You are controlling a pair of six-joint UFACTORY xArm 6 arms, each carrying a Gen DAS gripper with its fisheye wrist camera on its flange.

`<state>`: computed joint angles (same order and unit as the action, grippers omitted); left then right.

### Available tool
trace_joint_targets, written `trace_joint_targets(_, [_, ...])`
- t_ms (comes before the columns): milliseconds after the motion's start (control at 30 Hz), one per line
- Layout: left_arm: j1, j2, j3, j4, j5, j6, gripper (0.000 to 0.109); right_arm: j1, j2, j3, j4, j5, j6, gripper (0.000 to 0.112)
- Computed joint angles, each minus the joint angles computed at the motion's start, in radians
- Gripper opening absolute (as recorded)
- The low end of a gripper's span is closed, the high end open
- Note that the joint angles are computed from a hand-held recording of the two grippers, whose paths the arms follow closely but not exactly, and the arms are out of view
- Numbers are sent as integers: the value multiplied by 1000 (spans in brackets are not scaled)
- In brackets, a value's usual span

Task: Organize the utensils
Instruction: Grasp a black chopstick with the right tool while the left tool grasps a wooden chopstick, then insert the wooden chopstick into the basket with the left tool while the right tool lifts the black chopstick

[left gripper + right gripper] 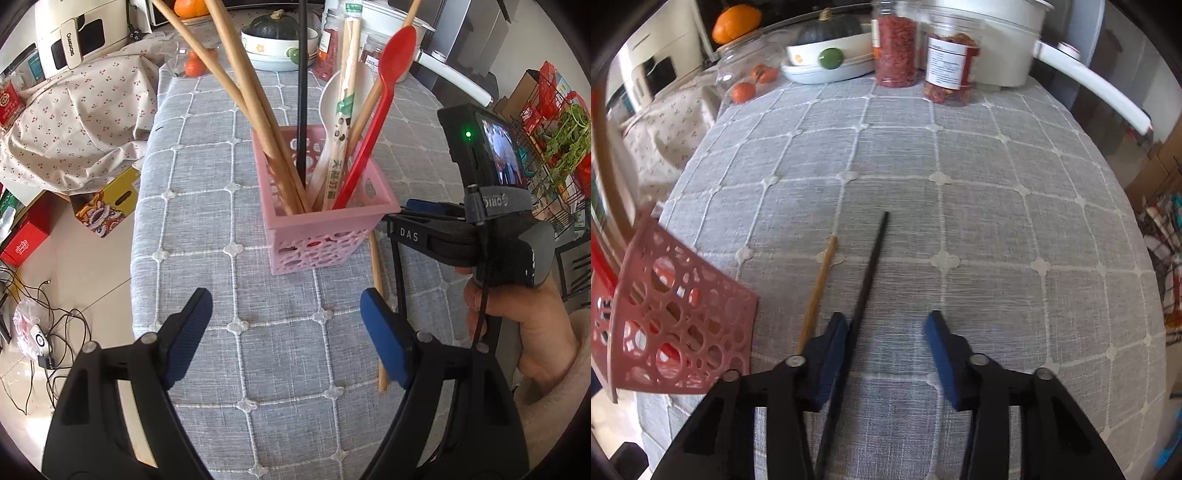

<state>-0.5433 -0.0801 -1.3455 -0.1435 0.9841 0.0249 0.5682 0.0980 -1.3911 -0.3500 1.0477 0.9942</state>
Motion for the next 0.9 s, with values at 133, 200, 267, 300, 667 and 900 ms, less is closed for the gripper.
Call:
trace_joint_targets(133, [-19, 7, -2, -17, -3, 7, 82, 1, -3, -2, 24, 1, -62, 11])
trace_joint_targets(200, [-29, 14, -2, -39, -6, 14, 77, -11, -23, 20, 56, -10, -78, 10])
trace_joint_targets(267, [-40, 22, -4, -77, -5, 32, 64, -25, -52, 54, 87, -23, -83, 8])
trace_joint_targets(300, [-46, 29, -6, -103, -5, 50, 54, -32, -71, 75, 101, -33, -84, 7])
trace_joint_targets(667, [-131, 121, -18, -101, -67, 60, 25, -53, -267, 235, 150, -56, -85, 6])
trace_joint_targets(900, [-132, 152, -47, -102, -25, 60, 8, -57, -379, 312, 187, -63, -94, 6])
